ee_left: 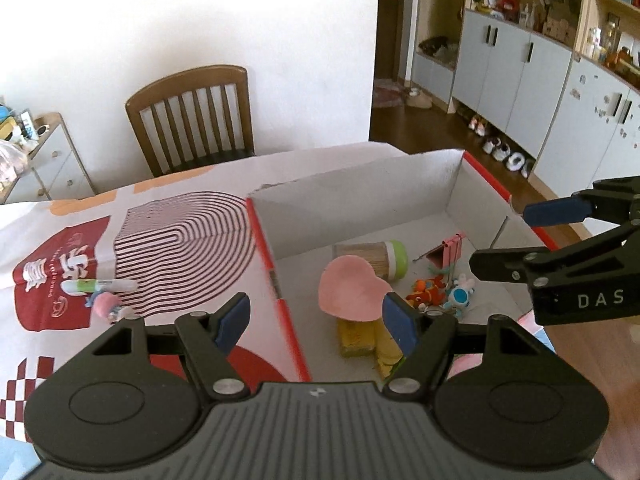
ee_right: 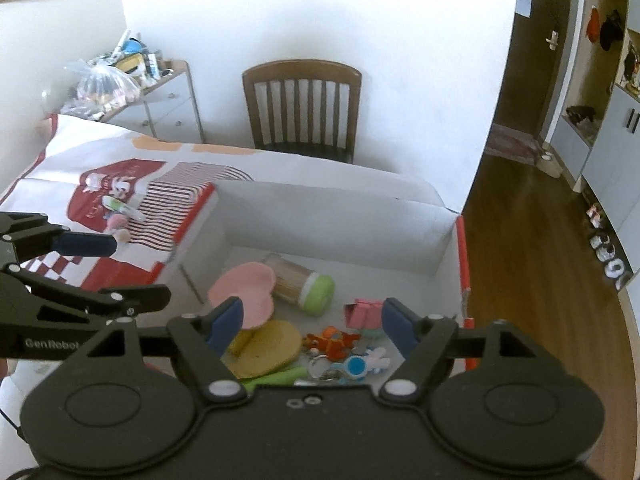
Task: Organize rigid objects
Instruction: 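Withdraw both tools from the box back toward the table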
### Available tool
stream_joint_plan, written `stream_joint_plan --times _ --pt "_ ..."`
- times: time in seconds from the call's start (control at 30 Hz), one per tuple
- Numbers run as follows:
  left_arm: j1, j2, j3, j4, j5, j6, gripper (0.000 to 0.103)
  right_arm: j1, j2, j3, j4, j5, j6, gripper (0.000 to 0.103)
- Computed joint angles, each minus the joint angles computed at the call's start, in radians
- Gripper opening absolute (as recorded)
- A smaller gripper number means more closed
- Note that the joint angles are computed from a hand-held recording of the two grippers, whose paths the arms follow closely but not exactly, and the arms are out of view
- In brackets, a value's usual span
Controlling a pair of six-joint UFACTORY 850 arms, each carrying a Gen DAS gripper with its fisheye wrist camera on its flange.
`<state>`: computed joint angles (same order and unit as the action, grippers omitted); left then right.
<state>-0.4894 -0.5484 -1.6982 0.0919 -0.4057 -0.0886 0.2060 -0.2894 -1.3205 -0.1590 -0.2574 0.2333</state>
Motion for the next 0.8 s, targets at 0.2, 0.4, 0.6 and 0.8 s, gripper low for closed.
stream_joint_plan --times 0.2,0.4,0.6,0.8 --pt "0.051 0.064 0.084 -0.139 0.040 0.128 0.073 0.049 0.018 0.003 -0.085 -0.002 0.119 0.084" --pt "0.122 0.117 0.161 -0.330 0.075 0.335 0.073 0.115 0.009 -0.021 -0.212 -0.021 0.288 0.088" --pt "0.200 0.151 0.208 -0.535 0.073 0.572 0.073 0.181 -0.031 -0.069 -0.304 -0.035 0.423 0.092" --pt "0.285 0.175 0.248 -0.729 0.067 0.807 0.083 0.237 -0.078 -0.117 -0.392 -0.027 0.548 0.097"
